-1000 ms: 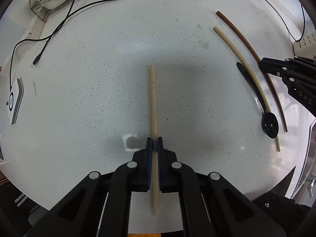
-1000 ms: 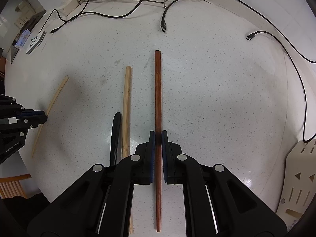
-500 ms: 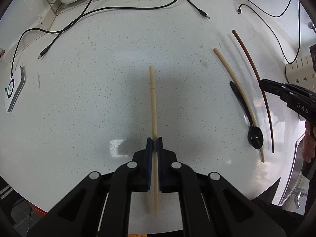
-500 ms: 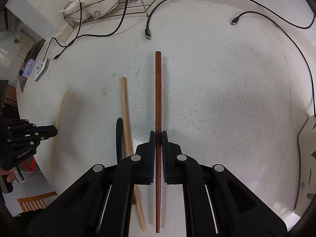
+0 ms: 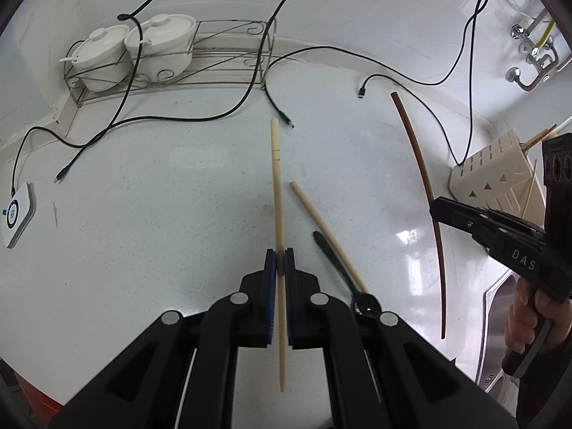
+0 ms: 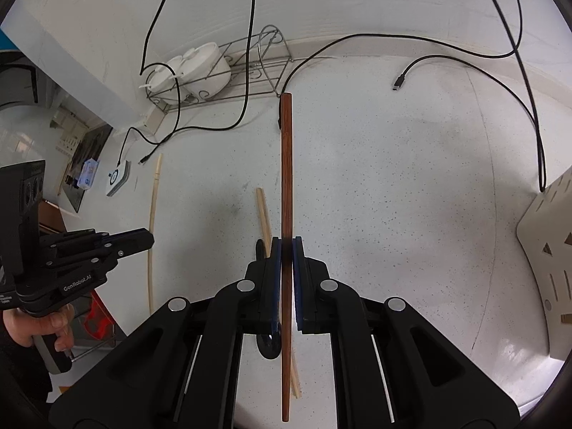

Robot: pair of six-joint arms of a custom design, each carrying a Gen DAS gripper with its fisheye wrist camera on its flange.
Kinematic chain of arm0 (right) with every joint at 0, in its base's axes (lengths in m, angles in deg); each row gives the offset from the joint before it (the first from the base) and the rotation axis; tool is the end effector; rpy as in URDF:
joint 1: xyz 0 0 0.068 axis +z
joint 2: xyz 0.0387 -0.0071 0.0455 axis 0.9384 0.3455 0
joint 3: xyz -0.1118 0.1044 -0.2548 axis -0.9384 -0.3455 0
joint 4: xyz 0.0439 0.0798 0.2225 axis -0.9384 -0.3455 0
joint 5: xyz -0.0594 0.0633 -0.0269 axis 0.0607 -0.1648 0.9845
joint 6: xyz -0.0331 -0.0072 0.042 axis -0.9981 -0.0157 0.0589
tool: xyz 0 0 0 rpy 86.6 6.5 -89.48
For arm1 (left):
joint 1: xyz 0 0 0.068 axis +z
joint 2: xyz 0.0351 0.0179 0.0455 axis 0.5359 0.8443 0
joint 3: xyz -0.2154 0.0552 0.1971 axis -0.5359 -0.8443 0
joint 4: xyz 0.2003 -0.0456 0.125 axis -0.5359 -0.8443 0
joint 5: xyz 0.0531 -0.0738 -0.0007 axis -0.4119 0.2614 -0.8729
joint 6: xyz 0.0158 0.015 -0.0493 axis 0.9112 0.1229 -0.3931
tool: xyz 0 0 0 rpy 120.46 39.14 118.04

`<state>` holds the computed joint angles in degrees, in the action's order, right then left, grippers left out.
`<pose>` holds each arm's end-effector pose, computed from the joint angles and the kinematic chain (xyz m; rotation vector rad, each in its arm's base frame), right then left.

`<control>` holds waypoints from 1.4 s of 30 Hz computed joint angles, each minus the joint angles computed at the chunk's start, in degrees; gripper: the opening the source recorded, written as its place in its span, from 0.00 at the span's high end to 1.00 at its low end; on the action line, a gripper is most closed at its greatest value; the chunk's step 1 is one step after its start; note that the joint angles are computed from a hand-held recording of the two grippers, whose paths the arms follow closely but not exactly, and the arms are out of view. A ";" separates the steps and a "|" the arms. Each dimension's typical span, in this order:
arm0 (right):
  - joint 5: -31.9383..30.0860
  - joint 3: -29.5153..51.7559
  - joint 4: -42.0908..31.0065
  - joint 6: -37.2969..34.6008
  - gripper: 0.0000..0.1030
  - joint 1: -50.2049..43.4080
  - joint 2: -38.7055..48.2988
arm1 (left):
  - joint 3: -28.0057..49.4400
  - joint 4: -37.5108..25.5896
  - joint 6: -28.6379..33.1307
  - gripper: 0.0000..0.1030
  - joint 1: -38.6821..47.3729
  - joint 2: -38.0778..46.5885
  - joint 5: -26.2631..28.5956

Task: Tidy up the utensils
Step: 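Lift the light chopstick with the left tool while the right tool carries the brown chopstick to the holder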

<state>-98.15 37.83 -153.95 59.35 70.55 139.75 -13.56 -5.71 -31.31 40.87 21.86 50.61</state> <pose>0.1968 0.0192 0.3035 -0.7321 2.7929 0.6700 0.1635 0.0156 0.2627 -0.2160 2.7620 -0.3243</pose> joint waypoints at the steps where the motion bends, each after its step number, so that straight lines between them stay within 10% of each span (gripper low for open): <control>1: -0.38 0.61 -0.58 -0.37 0.94 -0.94 -0.55 | -0.16 -0.09 -0.87 0.96 -1.26 -0.78 0.12; 11: 0.28 6.91 -0.89 -8.51 0.94 -14.83 -8.95 | 5.30 5.76 -9.12 0.96 -14.82 1.40 -1.24; 29: -27.53 22.94 -5.87 -27.56 0.94 -56.82 -3.49 | 17.57 23.17 -18.72 0.96 -40.33 6.01 -11.55; 42: -41.56 30.09 1.15 -20.38 0.94 -69.68 4.31 | 27.59 34.96 -17.54 0.96 -50.15 14.74 -17.21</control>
